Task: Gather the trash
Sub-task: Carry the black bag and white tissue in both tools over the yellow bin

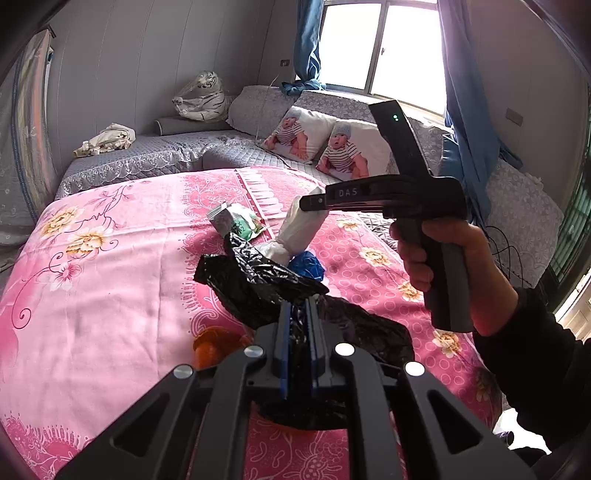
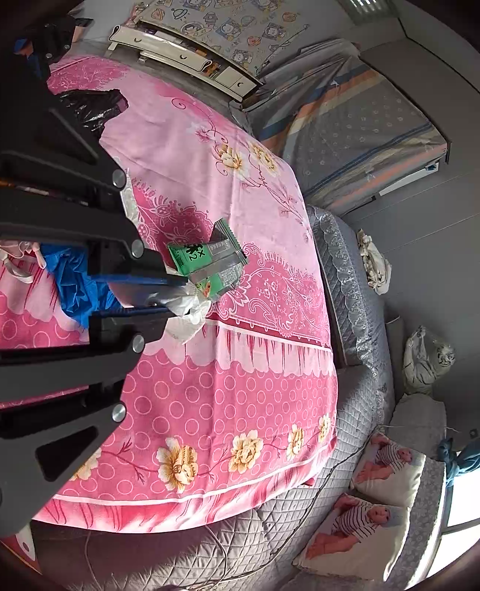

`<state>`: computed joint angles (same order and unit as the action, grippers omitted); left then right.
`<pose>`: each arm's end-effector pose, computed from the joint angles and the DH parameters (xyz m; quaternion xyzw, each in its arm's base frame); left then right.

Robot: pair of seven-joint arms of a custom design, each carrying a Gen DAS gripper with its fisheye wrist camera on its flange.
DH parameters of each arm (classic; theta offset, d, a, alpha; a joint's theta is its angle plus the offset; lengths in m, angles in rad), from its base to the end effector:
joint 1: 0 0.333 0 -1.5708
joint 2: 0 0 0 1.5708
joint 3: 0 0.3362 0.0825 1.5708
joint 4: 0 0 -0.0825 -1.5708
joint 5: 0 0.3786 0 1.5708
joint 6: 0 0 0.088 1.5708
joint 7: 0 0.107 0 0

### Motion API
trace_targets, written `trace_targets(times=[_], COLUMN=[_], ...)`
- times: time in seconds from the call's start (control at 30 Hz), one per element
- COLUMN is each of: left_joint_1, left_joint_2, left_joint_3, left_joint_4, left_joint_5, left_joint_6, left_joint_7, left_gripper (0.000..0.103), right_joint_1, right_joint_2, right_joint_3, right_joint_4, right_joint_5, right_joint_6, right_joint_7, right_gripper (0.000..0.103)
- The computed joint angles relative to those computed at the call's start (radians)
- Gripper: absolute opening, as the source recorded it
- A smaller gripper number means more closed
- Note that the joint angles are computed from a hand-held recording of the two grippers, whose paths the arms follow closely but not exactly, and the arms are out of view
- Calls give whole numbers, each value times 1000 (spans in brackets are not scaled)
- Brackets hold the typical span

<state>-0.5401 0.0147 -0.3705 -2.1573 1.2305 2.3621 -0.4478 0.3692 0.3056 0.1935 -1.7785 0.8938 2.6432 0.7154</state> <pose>0.3518 -0.4328 0.4408 -0.7076 0.5466 -0.3383 0.2935 0.5897 0.3318 0.4644 -0.8288 0.3823 0.0001 0.4086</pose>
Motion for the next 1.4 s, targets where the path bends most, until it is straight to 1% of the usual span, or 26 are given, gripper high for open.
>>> trace_targets(times=[0.17,0.37,0.53,0.83,1.1,1.4], left_joint_1=[-10,-18,-26,-38,-44,-40], left_joint_2=[-63,-149,-204,-255,-260,-236], left_joint_3=[-20,-58,-89,-121,-132,-120], left_joint_4=[-48,-107,-146,-171,-165,-144], left_joint_5=[-27,-87,-136,-169,-167,-150], left_joint_6=[-52,-143,-220,-297,-320,-290], left_joint_7=[-27,-61,-87,-104,-111,-98], left_gripper=[7,7,7,7,7,7], right_joint_1=[-13,-18,-18,2,9,-6], right_joint_2=[-42,-96,-141,-219,-284,-320], right_joint_3=[3,-3,-13,-31,-54,-85], right_joint_4=[-30,-63,-90,-151,-199,-234], right_joint_5=[50,118,166,216,251,267], right_joint_6=[16,34,31,58,55,45], right_joint_7=[-30,-75,-112,-171,-216,-226], right_gripper=[9,8,8,8,8,8])
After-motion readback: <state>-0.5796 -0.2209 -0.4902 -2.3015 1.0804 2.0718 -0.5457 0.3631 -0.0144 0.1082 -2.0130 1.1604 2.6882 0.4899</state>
